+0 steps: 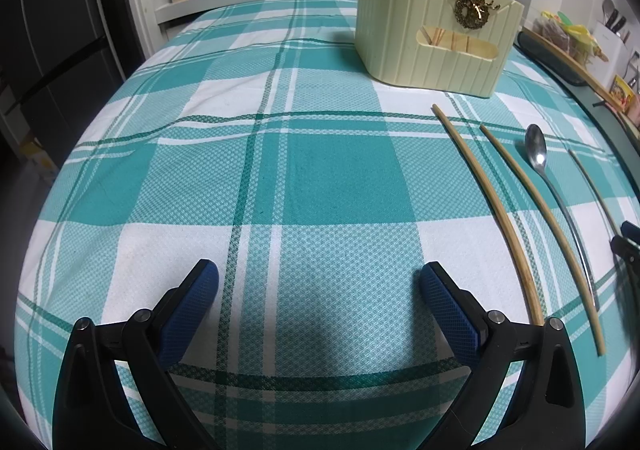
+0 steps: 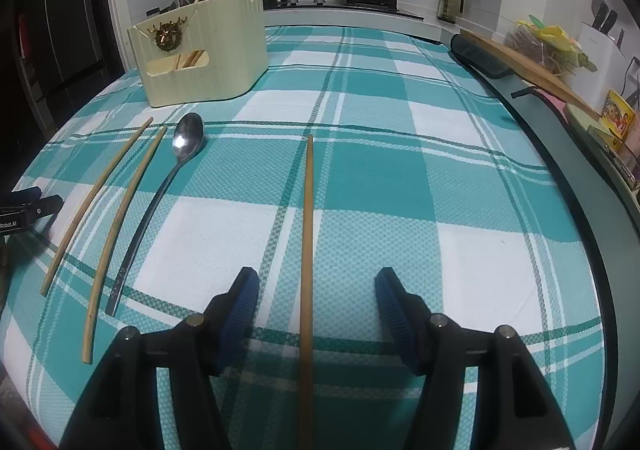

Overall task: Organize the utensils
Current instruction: 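Move both tools back over the remaining chopsticks and spoon, then grasp a chopstick with the left tool while the right tool grasps another chopstick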

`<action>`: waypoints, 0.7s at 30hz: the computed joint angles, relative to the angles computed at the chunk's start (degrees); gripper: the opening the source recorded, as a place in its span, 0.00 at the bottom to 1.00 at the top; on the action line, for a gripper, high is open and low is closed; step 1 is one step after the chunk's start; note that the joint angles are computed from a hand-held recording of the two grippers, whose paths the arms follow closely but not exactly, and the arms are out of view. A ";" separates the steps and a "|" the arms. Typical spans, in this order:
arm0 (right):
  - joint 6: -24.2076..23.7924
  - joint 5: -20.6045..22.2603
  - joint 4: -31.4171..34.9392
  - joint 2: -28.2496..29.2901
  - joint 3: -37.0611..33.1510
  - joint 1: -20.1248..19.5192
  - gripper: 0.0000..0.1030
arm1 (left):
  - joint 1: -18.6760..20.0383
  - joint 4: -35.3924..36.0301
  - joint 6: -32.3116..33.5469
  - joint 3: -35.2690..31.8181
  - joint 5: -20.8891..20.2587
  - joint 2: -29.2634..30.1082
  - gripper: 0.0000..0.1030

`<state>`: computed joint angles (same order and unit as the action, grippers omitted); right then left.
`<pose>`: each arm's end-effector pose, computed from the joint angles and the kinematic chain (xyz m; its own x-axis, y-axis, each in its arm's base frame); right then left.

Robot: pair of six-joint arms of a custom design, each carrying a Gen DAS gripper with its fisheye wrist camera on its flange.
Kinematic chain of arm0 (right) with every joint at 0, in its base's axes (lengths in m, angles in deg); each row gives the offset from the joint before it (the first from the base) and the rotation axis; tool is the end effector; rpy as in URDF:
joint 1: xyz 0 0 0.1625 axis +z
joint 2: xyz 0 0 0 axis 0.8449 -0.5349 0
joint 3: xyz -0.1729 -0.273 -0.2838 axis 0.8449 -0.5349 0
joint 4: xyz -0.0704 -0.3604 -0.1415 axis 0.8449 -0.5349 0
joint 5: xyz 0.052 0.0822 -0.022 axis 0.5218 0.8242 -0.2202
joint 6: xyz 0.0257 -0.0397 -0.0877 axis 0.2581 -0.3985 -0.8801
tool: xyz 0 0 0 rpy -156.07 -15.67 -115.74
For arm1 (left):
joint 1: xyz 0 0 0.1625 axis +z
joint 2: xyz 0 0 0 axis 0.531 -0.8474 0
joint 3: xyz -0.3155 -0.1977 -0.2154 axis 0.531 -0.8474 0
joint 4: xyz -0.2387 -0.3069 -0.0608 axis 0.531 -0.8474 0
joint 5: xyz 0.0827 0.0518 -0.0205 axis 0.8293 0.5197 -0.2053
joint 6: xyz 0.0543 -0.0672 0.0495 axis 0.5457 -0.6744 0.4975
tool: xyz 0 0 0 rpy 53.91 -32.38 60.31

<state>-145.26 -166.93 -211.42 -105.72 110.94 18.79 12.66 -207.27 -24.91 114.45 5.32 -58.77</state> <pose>-0.0442 -0.6602 0.3654 -0.5878 -0.5020 0.6344 -0.7276 0.6708 -0.1433 -0.2806 -0.5925 -0.0357 -0.6601 -0.3824 -0.6465 0.2040 0.7371 -0.6443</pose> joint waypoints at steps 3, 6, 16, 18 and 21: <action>-0.07 0.04 -0.07 -0.04 0.07 -0.05 0.61 | 0.00 0.02 -0.01 -0.02 0.00 0.02 0.98; -0.12 0.05 -0.02 -0.03 0.01 -0.06 0.61 | -0.06 -2.65 1.04 0.86 -0.14 -0.18 0.97; -0.13 0.19 0.09 -0.05 -0.02 -0.13 0.61 | -2.66 -12.52 15.17 -7.48 -5.80 5.50 0.93; -0.08 0.23 0.07 -0.04 0.00 -0.13 0.61 | -2.11 -5.21 13.25 -11.85 -5.80 7.68 0.76; -0.16 0.38 -0.23 -0.13 0.19 -0.21 0.61 | -1.97 0.16 11.27 -14.84 -4.73 9.82 0.53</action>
<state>-145.41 -166.55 -211.65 -105.85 111.13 18.58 10.69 -207.11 -13.64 99.61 0.59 -48.94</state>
